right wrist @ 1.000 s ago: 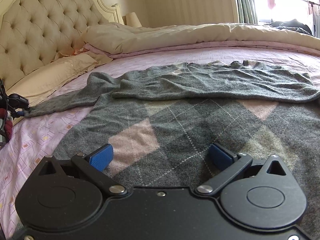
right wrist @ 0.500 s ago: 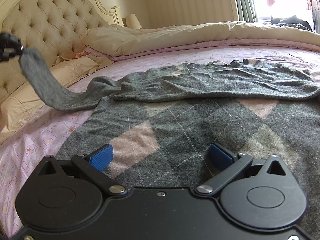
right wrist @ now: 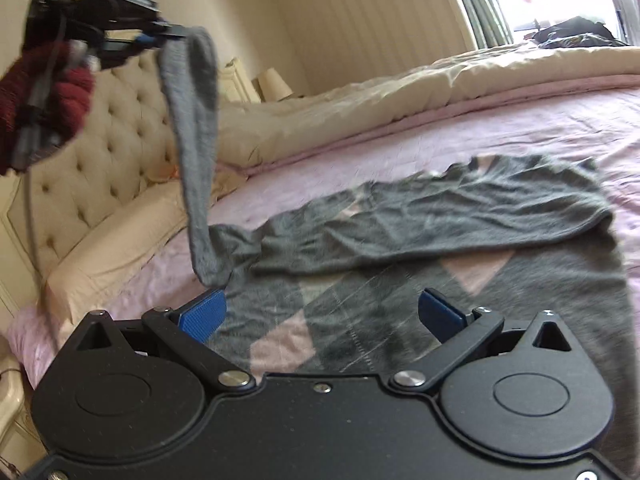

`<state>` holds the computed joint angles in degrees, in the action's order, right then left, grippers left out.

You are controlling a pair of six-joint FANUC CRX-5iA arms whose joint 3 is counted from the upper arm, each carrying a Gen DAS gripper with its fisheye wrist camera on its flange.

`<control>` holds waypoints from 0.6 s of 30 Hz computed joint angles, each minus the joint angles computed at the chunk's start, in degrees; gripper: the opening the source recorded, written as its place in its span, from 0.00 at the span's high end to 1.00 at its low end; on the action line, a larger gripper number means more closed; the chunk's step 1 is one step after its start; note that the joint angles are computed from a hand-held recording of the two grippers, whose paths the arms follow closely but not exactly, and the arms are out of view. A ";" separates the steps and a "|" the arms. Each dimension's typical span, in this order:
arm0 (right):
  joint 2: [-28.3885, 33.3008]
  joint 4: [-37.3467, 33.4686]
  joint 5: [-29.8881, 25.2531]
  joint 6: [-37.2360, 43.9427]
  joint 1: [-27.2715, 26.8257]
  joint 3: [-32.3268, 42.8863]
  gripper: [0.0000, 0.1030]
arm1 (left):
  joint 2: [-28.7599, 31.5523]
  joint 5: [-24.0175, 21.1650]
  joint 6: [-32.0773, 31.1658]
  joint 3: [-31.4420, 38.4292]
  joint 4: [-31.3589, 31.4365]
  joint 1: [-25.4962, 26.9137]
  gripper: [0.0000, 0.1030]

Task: Fold small clothes
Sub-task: 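Lift the sleeve with the left tool, lay it across the body, open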

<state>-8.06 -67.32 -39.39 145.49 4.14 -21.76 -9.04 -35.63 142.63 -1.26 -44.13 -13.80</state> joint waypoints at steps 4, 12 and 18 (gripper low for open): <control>-0.87 2.04 -1.81 -2.65 -3.46 -0.50 0.00 | 6.65 4.42 -0.20 3.17 1.16 -3.60 0.90; -0.79 6.04 -4.48 -5.93 -6.77 -1.46 0.00 | 22.04 11.93 -5.15 9.07 9.13 -8.04 0.90; -0.87 6.35 -5.36 -6.83 -7.64 -1.49 0.00 | 29.74 9.92 -11.03 12.39 14.56 -9.94 0.67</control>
